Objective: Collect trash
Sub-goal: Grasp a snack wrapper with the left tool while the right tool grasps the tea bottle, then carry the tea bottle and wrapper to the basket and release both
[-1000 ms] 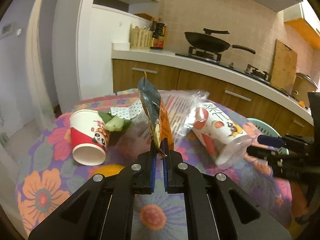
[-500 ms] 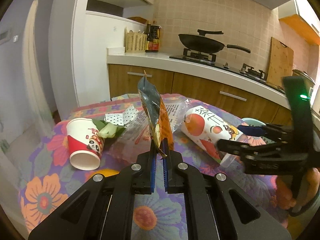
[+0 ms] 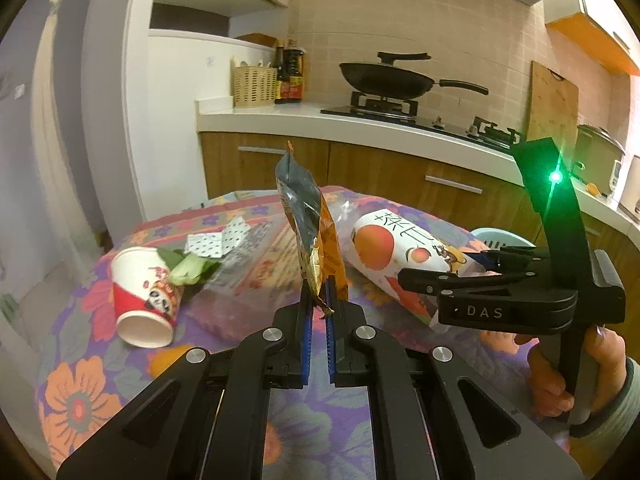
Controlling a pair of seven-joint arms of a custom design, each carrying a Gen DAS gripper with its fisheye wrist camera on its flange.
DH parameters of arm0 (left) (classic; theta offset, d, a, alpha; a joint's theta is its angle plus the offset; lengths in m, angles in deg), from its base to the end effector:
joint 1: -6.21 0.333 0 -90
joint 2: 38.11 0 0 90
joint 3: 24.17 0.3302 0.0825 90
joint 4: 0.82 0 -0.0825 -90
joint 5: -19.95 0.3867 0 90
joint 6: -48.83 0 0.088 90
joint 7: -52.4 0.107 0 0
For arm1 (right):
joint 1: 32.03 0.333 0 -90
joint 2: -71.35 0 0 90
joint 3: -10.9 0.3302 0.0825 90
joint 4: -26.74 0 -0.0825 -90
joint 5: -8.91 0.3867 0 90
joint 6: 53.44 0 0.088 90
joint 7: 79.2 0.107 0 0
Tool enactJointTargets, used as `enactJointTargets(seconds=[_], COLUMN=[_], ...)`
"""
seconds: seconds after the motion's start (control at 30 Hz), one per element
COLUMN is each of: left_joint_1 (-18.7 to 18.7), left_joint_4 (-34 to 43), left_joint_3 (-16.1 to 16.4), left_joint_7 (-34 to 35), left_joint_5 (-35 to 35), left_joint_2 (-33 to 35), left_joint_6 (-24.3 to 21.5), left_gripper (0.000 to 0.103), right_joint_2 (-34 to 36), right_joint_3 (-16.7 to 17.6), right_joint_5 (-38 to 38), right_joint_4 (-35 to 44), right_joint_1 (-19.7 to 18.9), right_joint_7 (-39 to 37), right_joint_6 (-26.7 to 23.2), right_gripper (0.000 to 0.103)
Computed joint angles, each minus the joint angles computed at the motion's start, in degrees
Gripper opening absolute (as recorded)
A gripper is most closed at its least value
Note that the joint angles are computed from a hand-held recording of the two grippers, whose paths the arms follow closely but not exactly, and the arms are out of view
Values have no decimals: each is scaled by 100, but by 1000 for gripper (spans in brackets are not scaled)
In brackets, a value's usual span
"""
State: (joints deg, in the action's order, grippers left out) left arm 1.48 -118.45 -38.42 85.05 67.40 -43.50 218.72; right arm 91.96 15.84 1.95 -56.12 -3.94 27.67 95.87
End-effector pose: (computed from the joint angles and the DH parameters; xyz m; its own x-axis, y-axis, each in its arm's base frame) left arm 0.5212 -0.2379 0.5934 -0.1288 -0.9891 0.0719 -0.4872 0.0000 -0.8733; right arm 0.6141 0.3881 0.5925 0.3810 -0.9163 -0.1235 -0.6794 -0.1869 -0.7096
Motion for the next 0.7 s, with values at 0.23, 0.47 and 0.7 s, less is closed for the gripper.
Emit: enactJointTargets(seconds=[0.23,0.47,0.7], left_joint_1=[-352,-1020,-1662], left_joint_4=[596,1630,3095], left_joint_3=[-26,70,58], left_joint_7=[457,1421,2606], left_joint_5=[-134,-788,-1491], left_joint_2=[425,1265,2369], left_joint_6=[-236,-575,-1077], left_gripper=[4,4,4], right_joint_2=[-744,-1368,-1732], right_joint_3=[-37,-39,-300], right_joint_5=[309,1050,1331], right_joint_4=[-1096,-2046,-2670], right_joint_1=[-361,-926,-1407], right_joint_7=[136,-34,182], right_joint_6=[655,1219,1489], right_gripper=[58,58,58])
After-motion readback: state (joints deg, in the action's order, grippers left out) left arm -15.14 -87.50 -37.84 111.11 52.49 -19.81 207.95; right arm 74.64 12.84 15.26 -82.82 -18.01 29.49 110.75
